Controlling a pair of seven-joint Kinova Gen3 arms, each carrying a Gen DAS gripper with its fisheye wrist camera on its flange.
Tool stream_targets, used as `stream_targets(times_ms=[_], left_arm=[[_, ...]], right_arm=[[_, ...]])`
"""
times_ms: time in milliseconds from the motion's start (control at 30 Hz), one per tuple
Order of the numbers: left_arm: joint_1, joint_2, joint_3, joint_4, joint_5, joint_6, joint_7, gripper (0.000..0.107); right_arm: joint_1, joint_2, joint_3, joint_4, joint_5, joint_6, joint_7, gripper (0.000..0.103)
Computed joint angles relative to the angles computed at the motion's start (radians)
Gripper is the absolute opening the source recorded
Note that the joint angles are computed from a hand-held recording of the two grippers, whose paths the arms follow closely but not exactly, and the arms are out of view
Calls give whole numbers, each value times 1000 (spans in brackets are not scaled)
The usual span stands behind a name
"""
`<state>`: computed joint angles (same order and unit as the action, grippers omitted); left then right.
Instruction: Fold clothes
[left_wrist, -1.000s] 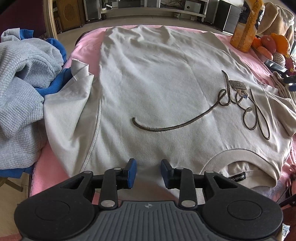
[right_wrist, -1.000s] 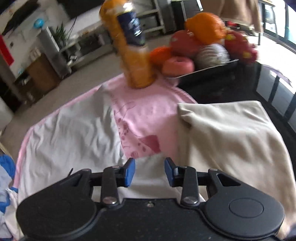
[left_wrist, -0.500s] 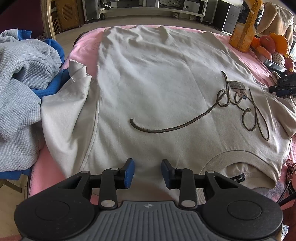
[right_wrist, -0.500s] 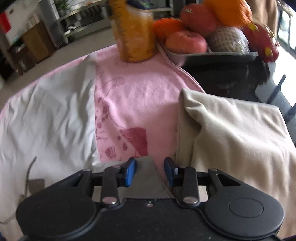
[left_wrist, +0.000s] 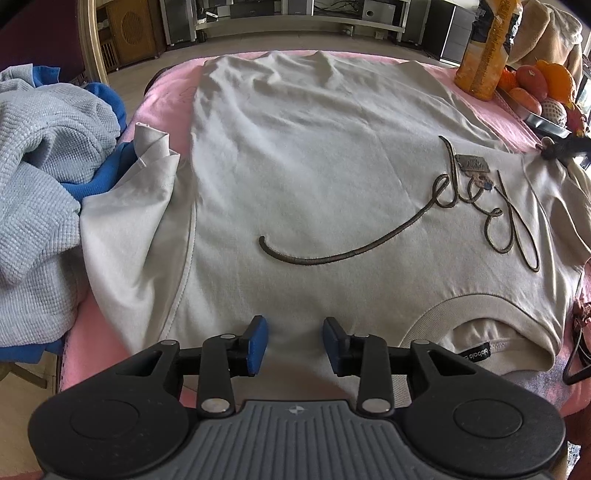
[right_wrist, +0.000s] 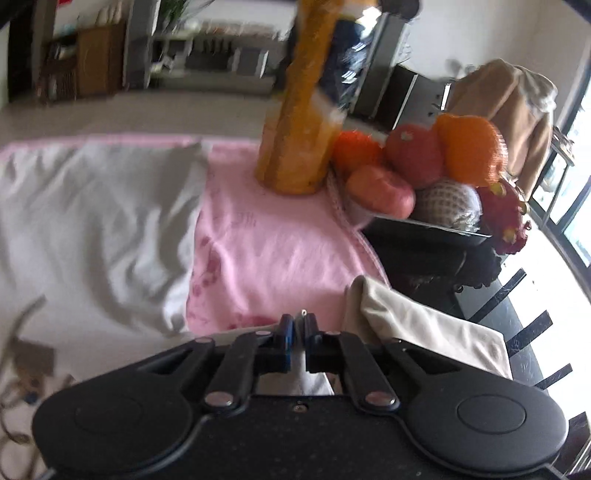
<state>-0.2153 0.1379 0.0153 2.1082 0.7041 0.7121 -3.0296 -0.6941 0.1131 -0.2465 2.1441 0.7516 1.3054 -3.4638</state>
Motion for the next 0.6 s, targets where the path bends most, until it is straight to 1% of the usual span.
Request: stream_targets(times_ms=[33, 100, 133, 167, 200, 300, 367, 433, 533, 600], left_arm=[[0, 1, 0, -1, 0, 0, -1, 34], [0, 2, 1, -1, 2, -2, -5, 34], [0, 2, 2, -1, 3, -4, -7, 34], [-1, 2, 1, -1, 3, -2, -8, 34], [-2, 2, 1, -3, 2, 1, -8, 33], [-20, -7, -9, -14, 16, 44, -18, 31], [-46, -21, -23, -24, 46, 98, -52, 31], [-64, -34, -40, -32, 64, 152, -80, 31], [-79, -40, -62, -41, 62, 226, -96, 31], [-77, -38, -67, -41, 38, 249, -85, 31]], right_arm=[[31, 16, -9, -1, -13, -21, 25, 6], [113, 24, -73, 1, -30, -47, 28, 10], [140, 6, -108, 2, -34, -36, 6, 12], [159, -16, -141, 3, -40, -19, -32, 16], [172, -55, -169, 15, -44, -15, -73, 23], [250, -194, -307, 19, -108, 18, -195, 35], [306, -287, -400, 23, -175, 27, -276, 40], [347, -380, -477, 41, -254, 8, -357, 41], [334, -519, -510, 92, -354, -49, -479, 41], [336, -577, -555, 107, -394, -57, -545, 41]])
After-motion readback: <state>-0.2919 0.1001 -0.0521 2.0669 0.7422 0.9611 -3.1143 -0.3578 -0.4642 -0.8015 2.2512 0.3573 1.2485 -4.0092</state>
